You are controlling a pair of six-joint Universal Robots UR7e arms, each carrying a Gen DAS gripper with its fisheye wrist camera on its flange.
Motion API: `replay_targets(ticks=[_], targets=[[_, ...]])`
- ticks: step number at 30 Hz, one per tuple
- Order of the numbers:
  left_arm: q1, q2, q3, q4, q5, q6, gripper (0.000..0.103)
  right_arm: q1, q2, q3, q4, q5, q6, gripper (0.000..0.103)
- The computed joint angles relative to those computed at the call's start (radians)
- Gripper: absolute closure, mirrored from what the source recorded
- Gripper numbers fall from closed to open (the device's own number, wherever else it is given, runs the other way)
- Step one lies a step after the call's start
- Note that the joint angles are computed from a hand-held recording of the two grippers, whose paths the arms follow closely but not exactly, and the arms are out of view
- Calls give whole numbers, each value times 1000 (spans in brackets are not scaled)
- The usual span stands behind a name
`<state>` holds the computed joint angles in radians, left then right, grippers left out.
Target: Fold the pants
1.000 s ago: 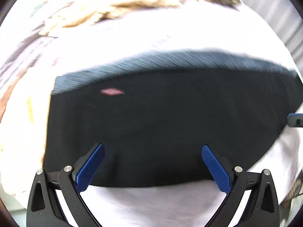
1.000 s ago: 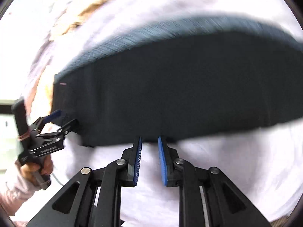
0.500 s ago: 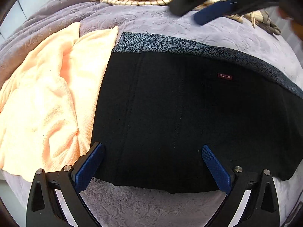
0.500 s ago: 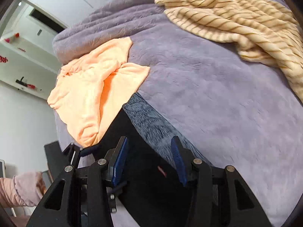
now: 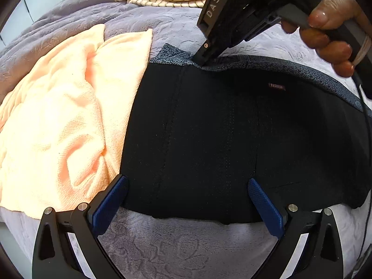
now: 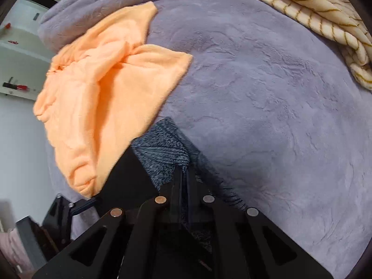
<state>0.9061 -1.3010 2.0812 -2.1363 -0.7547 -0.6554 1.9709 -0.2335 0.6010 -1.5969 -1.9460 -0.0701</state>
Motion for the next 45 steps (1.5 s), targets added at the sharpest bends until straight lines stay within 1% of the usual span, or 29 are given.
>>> replay_targets(ticks=[2, 3, 5, 6, 8, 9, 10, 11, 12, 13, 14, 15, 16, 17, 18, 19, 20, 21, 22, 24, 26, 29, 30, 34, 37, 40, 42, 43, 45], targets=[[-5, 17, -51, 61, -7, -32, 0, -4, -8, 40, -74, -22, 53, 98], [-12, 12, -61, 80, 1, -46, 0, -6, -27, 71, -119, -17, 81, 93], [-20, -5, -61, 75, 26, -54, 0, -7, -81, 134, -178, -4, 128, 93], [-19, -5, -66, 77, 33, -61, 0, -10, -114, 169, -200, 23, 135, 93], [4, 9, -95, 120, 31, -93, 0, -16, -213, 301, -299, 107, 144, 93], [25, 28, -121, 166, 18, -117, 0, -21, -256, 366, -338, 142, 147, 93], [44, 63, -136, 170, -7, -128, 0, -22, -289, 422, -362, 155, 158, 93], [48, 56, -124, 156, -10, -135, 0, -20, -314, 475, -360, 126, 179, 93], [42, 49, -119, 160, -5, -137, 0, -15, -321, 507, -343, 56, 192, 92], [28, 45, -124, 205, 7, -141, 0, -20, -329, 544, -317, 3, 214, 92], [13, 43, -127, 245, 19, -147, 0, -37, -358, 602, -333, -8, 251, 92], [-8, 35, -122, 281, 35, -155, 0, -54, -395, 666, -392, 22, 305, 92], [-19, 22, -116, 300, 35, -159, 0, -73, -444, 739, -470, 85, 358, 92], [-29, 3, -107, 315, 9, -164, 0, -80, -475, 785, -515, 105, 388, 91], [-38, -14, -96, 335, -18, -182, 0, -82, -511, 826, -536, 106, 408, 87], [-47, -23, -91, 359, -42, -203, 0, -76, -549, 868, -549, 87, 427, 78], [-62, -40, -82, 392, -62, -227, 0, -68, -581, 906, -559, 72, 438, 72], [-76, -50, -76, 415, -74, -243, 0, -62, -614, 942, -563, 64, 447, 59], [-94, -60, -71, 445, -87, -261, 0, -53, -647, 970, -553, 52, 455, 53], [-134, -80, -60, 484, -124, -290, 0, -40, -726, 1037, -531, 26, 477, 52], [-176, -71, -67, 491, -168, -304, 0, -31, -808, 1093, -504, 14, 535, 52], [-228, -70, -71, 492, -225, -294, 0, -26, -934, 1179, -488, 24, 628, 52], [-239, -31, -117, 487, -235, -274, 0, -22, -959, 1203, -494, 24, 656, 52], [-292, 8, -147, 447, -283, -179, 0, 3, -1082, 1301, -486, 6, 759, 52], [-330, 83, -234, 456, -313, -115, 0, 29, -1146, 1352, -485, -22, 832, 51], [-338, 132, -277, 450, -327, -52, 0, 41, -1225, 1414, -493, -37, 922, 51], [-345, 154, -289, 448, -326, -35, 0, 41, -1268, 1451, -504, -38, 963, 51], [-362, 192, -326, 461, -332, -50, 0, 40, -1287, 1465, -507, -39, 974, 51], [-357, 227, -358, 461, -333, -48, 0, 34, -1327, 1490, -507, -47, 977, 51]])
